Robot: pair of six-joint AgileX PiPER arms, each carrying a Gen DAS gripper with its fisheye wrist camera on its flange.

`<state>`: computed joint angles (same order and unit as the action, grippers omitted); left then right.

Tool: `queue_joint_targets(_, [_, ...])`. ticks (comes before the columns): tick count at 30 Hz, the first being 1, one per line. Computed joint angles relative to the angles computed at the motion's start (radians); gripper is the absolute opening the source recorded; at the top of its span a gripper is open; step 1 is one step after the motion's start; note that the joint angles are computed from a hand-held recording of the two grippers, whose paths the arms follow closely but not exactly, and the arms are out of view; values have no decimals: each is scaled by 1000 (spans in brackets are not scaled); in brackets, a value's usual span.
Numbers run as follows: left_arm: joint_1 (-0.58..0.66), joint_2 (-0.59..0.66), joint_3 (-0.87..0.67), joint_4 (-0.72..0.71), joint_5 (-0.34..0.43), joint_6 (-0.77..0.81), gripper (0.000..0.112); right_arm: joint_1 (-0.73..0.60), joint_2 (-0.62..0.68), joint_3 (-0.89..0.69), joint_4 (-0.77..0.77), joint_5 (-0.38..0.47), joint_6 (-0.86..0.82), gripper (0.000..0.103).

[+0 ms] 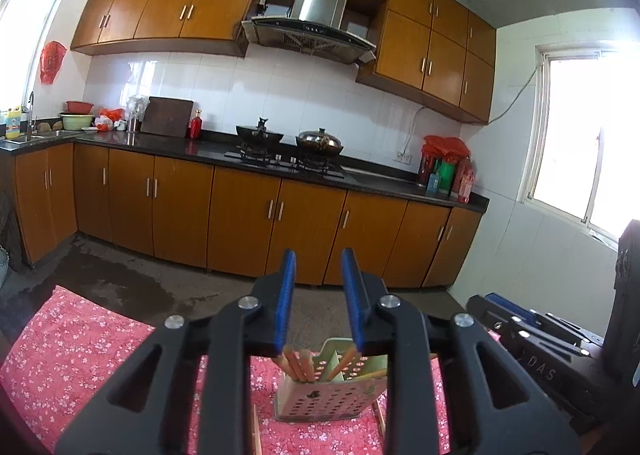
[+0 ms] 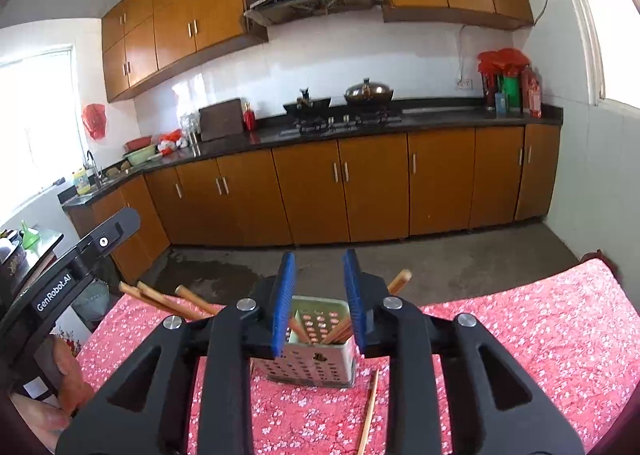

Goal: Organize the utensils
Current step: 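Open the left tool releasing its chopstick into the holder while the right tool opens too, then grasp the last chopstick with the left tool while the right tool grasps another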

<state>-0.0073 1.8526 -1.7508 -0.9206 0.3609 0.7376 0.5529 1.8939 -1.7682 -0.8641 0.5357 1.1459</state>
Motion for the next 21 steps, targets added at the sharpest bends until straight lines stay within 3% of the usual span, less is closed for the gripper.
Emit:
queue_joint_targets(5, [49, -125, 163, -132, -58, 165, 39, 13, -102, 153, -222, 30, 240, 32])
queue_joint_targets(8, [97, -193, 282, -205, -84, 291, 44, -12, -157, 282, -262, 46, 335, 32])
queue_joint_targets(12, [158, -215, 413, -162, -105, 318, 46, -72, -155, 413, -190, 18, 357, 32])
queue_joint_targets(16, [183, -170, 508, -67, -103, 301, 46, -93, -105, 520, -44, -87, 301, 31])
queue_joint_targets(18, [184, -152, 555, -84, -86, 341, 45, -77, -75, 569, 33, -165, 251, 30])
queue_joint_targets(21, [176, -134, 613, -133, -54, 407, 45, -35, -28, 592, 96, -211, 198, 30])
